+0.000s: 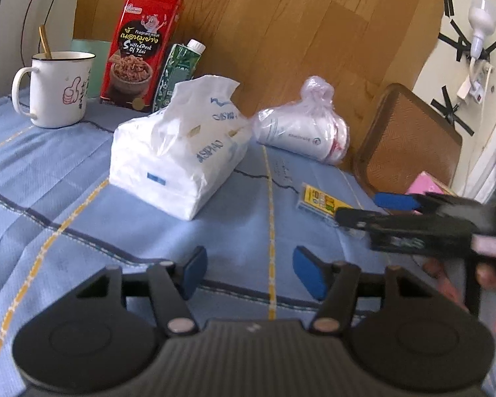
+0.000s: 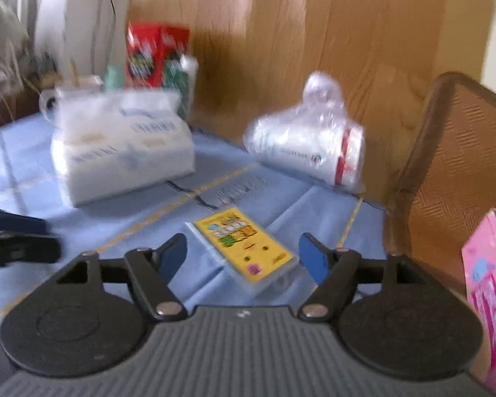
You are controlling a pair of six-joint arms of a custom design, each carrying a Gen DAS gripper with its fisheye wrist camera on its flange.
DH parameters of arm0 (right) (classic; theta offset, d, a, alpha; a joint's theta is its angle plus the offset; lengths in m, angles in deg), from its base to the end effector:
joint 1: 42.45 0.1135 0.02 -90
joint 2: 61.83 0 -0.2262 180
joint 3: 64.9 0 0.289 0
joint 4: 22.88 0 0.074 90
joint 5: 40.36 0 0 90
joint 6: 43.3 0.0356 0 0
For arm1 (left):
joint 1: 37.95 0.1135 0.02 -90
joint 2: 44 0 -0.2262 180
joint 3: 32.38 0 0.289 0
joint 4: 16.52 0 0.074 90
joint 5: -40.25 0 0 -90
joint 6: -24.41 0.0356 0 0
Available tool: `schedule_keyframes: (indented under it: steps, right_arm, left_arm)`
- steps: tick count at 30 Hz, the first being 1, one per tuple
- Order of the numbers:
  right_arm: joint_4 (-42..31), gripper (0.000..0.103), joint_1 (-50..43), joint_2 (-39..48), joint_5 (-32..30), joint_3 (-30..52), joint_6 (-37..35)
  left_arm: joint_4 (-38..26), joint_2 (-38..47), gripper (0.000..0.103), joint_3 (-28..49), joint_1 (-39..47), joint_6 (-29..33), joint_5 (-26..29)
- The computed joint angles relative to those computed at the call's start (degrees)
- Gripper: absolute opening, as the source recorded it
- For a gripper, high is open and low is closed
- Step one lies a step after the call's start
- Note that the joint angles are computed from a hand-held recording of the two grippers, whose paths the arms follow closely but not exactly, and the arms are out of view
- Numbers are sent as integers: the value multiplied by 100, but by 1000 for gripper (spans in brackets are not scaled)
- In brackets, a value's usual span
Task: Organize soft objects
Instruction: 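Grasp the yellow plastic card case with the right gripper and lift, then hold the yellow case with the right gripper while the left gripper grasps it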
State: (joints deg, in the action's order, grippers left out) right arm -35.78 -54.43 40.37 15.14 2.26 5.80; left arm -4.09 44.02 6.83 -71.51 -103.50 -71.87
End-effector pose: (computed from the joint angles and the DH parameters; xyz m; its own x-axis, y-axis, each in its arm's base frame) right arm 0.3697 -0.0578 0.0919 -0.4179 -0.4629 -0.7817 -0.6268 0.7698 -0.1208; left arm 0.2479 -0.1484 0.0586 -0.5494 -0.3186 -0.7724 -0.0990 0.9428 -0.3185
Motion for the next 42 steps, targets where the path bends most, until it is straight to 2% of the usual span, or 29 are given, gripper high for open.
schedule_keyframes:
  steps: [3, 4, 5, 7, 11, 15, 19, 22, 28, 32, 35, 39, 42]
  right_arm:
    - [-369, 85, 290, 617, 643, 666, -24]
    - [-335, 88, 294, 707, 627, 739, 120]
    - [-566, 88, 255, 844, 586, 946, 233]
    - [-1239, 80, 91, 1156, 268, 1456, 516]
    - [-1493, 65, -161, 715, 60, 1055, 180]
    - [-1676, 63, -399, -37, -245, 182, -415]
    - [-2164, 63, -880, -819, -803, -665, -1050]
    - [-2278, 63, -1263, -1245, -1131, -1155, -1228]
    - [-3141, 63, -1968, -1164, -1745, -1148, -1396]
    - [-3532, 63, -2184, -859, -2075, -929, -1262]
    - [-3569, 63, -2219, -730, -2200, -849, -1107]
    - [-3494, 63, -2263, -757, -2281, -941, -1190]
    - [-3596, 63, -2317, -644, -2341, -859, -1326]
  left_arm:
    - [232, -104, 59, -211, 61, -45, 146]
    - [327, -142, 60, -287, 95, -77, 216]
    - [422, -162, 60, -348, 146, -109, 306]
    - [581, -166, 61, -431, 249, -158, 477]
    - [726, -174, 63, -506, 327, -188, 627]
    - [785, -168, 64, -528, 361, -194, 689]
    - [826, -166, 65, -545, 381, -199, 735]
    - [802, -167, 65, -536, 367, -197, 716]
    - [586, -166, 66, -428, 256, -149, 540]
    - [332, -299, 77, -383, 207, -170, 618]
    - [231, -580, 81, -514, 219, -492, 1039]
    - [18, -954, 81, -588, 137, -720, 1564]
    - [-66, -934, 78, -480, 91, -822, 1931]
